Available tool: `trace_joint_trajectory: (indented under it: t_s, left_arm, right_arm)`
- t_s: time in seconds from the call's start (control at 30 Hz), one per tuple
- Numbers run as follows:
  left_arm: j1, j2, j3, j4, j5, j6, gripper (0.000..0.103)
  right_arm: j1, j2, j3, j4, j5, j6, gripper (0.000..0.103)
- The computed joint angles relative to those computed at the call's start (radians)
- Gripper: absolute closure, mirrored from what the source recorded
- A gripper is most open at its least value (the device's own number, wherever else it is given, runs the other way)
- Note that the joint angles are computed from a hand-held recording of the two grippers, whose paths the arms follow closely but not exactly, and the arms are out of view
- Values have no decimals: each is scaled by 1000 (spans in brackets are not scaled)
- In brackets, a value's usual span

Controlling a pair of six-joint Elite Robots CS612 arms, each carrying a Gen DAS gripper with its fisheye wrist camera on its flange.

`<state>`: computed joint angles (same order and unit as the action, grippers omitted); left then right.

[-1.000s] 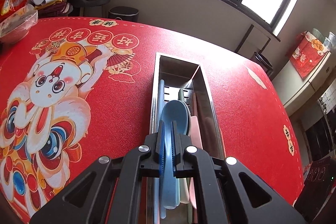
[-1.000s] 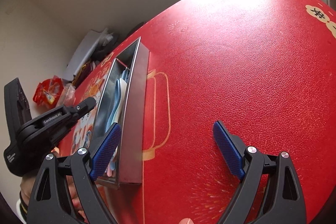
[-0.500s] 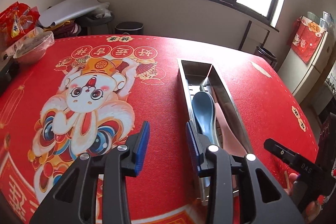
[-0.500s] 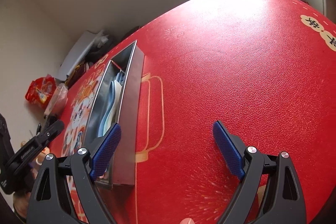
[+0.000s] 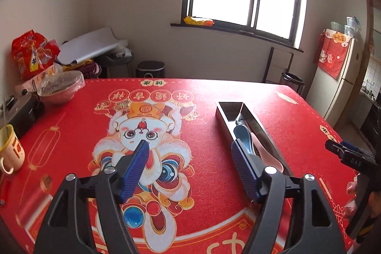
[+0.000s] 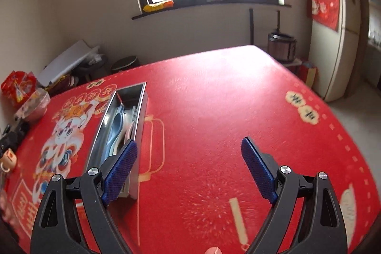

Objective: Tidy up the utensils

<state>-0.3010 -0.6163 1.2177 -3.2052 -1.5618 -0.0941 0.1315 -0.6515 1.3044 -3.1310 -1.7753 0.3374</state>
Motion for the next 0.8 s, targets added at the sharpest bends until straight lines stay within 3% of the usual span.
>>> trace_joint_trajectory:
  t_s: [0.07,0.13,0.27,0.5,0.8]
  left_arm:
    - [1,-16,33,-72,-9,25,12]
    - [3,-30,63,-138,-28,35,7]
    - [9,-49,98,-218,-71,43,6]
    - [8,-55,121,-288,-90,67,6]
    - [9,-51,122,-293,-84,56,6]
  right_arm:
    - [14,-26,33,-46,-66,-29,17]
    - [26,-50,64,-93,-128,-40,17]
    - [52,-80,108,-176,-251,-26,17]
    - [72,-108,143,-199,-321,-9,17]
    - [87,-113,150,-206,-376,-13,17]
